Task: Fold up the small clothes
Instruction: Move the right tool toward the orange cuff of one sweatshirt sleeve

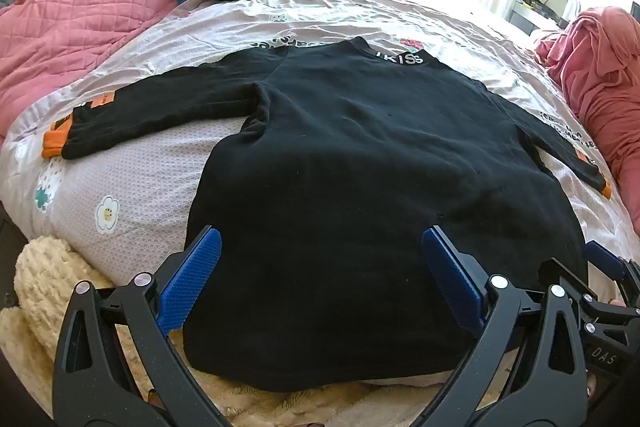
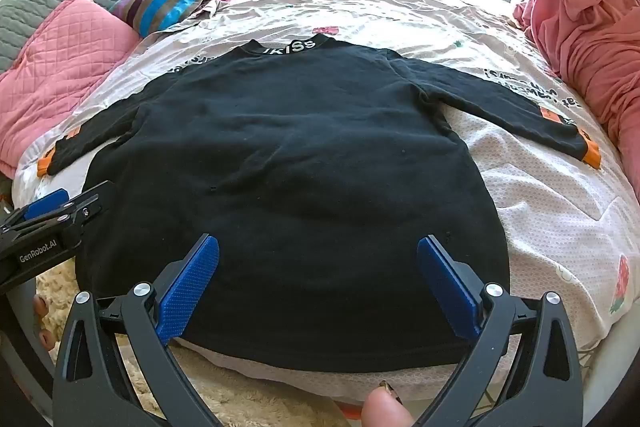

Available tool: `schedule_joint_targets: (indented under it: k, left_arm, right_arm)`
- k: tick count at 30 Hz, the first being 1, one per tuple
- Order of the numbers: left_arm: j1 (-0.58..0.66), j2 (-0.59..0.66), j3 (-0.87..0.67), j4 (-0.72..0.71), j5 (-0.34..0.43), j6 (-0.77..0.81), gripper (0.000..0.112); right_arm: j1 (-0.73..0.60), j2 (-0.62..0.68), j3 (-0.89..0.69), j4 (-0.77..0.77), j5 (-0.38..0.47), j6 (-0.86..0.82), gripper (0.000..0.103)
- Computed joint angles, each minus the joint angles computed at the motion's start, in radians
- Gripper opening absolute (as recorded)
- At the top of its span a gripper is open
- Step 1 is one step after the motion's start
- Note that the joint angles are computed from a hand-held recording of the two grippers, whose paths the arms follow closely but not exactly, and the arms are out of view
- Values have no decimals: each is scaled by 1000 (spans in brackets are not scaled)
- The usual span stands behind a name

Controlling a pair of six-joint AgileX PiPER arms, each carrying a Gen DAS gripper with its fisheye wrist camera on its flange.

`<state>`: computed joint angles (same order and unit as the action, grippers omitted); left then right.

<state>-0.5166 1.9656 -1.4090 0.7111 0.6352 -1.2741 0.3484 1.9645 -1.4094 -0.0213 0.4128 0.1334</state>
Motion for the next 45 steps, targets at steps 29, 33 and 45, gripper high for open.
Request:
schedule_joint_targets:
  k: [29, 33, 45]
  left_arm:
    - [41, -3, -58, -48, 29, 64, 94]
    - [52, 8, -105, -61, 53, 97, 94]
    - [97, 46, -237, -118, 108, 195, 94]
  right_arm:
    - [-27, 38, -92, 46, 22, -39, 99]
    - [-30, 63, -150, 58, 44, -55, 99]
    - [-45, 173, -386, 110, 132, -113, 99]
